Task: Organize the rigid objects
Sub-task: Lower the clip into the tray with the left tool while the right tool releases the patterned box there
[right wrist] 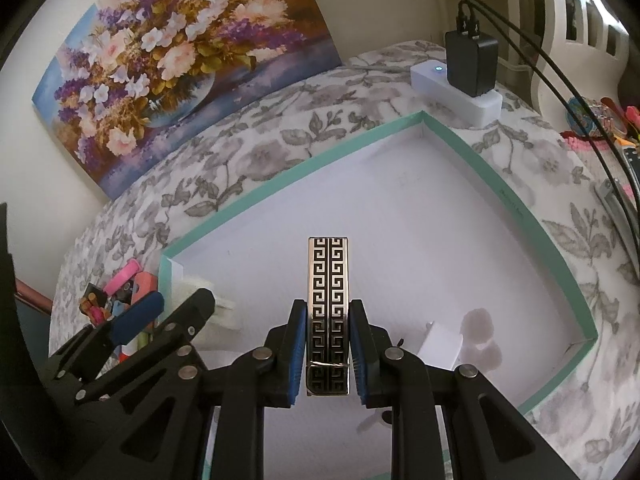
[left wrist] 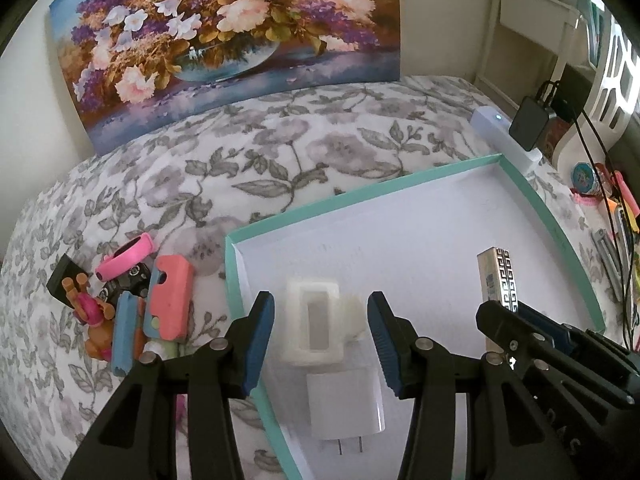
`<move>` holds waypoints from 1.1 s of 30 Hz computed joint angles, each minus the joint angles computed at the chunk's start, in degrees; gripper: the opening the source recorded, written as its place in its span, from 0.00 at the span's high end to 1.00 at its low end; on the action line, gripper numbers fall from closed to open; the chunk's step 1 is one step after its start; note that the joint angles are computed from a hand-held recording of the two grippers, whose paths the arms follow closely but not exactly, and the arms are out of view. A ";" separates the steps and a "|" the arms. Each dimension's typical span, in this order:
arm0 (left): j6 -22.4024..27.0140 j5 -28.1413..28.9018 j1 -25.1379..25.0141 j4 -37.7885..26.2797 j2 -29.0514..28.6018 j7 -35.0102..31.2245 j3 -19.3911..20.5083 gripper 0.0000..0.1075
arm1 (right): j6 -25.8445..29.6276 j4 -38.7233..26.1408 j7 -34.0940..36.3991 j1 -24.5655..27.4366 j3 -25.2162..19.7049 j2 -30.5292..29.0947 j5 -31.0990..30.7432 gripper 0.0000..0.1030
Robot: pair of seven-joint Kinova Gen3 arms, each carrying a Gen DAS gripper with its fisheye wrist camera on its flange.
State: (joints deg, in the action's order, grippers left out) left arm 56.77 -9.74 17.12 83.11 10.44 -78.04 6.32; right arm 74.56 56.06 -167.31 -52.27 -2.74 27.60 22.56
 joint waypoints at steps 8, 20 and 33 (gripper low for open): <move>1.88 0.29 -0.69 -1.44 0.02 0.42 -0.41 0.45 | -0.06 -0.03 0.01 -0.25 0.18 -0.14 0.65 0.78; 6.26 -0.55 -2.84 -3.72 -0.17 3.93 -1.87 0.37 | 2.31 -2.20 1.00 -1.04 0.32 0.75 1.56 0.78; 11.09 -0.04 -6.76 -4.70 -0.07 7.84 -3.29 0.20 | 11.17 -11.03 5.91 -2.71 1.90 5.63 0.78 0.42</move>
State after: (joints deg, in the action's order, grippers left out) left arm 67.86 -9.78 10.35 78.41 10.38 -70.20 3.03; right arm 85.73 45.04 -161.40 -54.98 -0.85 33.23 23.34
